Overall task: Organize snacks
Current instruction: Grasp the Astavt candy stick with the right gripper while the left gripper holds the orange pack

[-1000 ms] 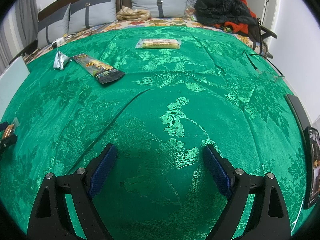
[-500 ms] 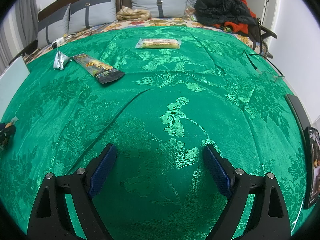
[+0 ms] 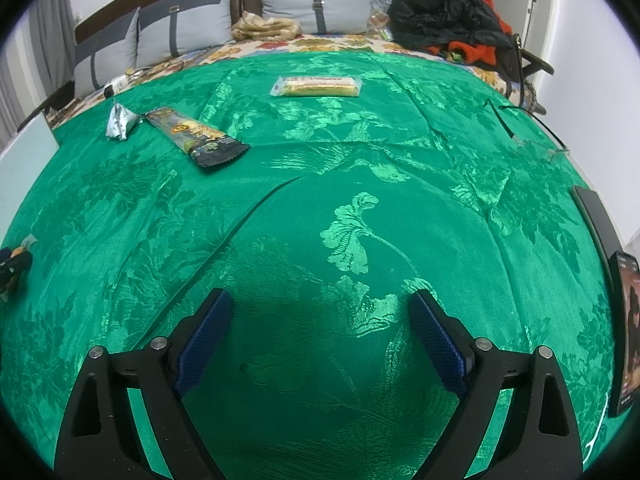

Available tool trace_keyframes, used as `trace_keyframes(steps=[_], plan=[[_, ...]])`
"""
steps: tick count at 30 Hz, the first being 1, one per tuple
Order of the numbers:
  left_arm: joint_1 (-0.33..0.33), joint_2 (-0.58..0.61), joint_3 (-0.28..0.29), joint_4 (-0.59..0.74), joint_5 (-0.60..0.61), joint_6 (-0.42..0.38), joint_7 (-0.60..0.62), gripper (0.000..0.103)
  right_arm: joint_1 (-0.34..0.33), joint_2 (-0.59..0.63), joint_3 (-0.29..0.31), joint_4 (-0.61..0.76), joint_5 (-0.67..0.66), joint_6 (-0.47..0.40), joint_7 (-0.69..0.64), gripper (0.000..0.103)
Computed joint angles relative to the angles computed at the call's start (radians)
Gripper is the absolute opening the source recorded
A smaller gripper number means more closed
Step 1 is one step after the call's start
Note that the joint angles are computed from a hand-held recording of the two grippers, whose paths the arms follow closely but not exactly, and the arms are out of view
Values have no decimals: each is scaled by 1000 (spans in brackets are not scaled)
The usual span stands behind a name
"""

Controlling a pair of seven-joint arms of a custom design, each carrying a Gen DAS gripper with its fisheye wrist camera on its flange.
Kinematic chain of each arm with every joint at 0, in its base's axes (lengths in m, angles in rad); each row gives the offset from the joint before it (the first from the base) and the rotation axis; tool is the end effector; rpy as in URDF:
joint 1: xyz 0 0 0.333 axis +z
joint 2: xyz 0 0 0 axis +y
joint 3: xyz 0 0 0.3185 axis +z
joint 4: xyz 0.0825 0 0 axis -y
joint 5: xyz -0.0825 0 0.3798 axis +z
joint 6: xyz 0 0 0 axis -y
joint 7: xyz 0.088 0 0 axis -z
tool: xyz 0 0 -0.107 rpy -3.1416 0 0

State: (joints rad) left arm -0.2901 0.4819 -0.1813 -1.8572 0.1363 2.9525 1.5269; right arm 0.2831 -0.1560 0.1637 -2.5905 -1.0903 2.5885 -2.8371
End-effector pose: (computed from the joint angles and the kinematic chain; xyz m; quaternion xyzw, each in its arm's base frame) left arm 0.6121 -0.3059 0.3405 -0.4831 0.8201 -0.2670 0.1510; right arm 0.3876 0.2029 0.3252 -0.4785 0.8171 -0.2722 0.1711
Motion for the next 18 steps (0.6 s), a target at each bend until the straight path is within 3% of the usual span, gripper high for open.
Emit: trace_keyframes(steps=[6, 8, 10, 12, 18], plan=[[-2, 0, 1, 0, 0, 0, 0, 103, -53, 70, -61, 159, -2, 119, -224, 92], [-2, 0, 1, 0, 0, 0, 0, 103, -56, 147, -86, 244, 137, 158, -411, 92], [-2, 0, 1, 0, 0, 0, 0, 103, -49, 251, -96, 362, 335, 132, -659, 91], [-2, -1, 2, 0, 0, 0, 0, 103, -28, 344, -104, 481, 410, 59, -783, 91], [1, -1, -2, -2, -4, 0, 3, 103, -1, 476, -134, 636, 576, 19, -944, 90]])
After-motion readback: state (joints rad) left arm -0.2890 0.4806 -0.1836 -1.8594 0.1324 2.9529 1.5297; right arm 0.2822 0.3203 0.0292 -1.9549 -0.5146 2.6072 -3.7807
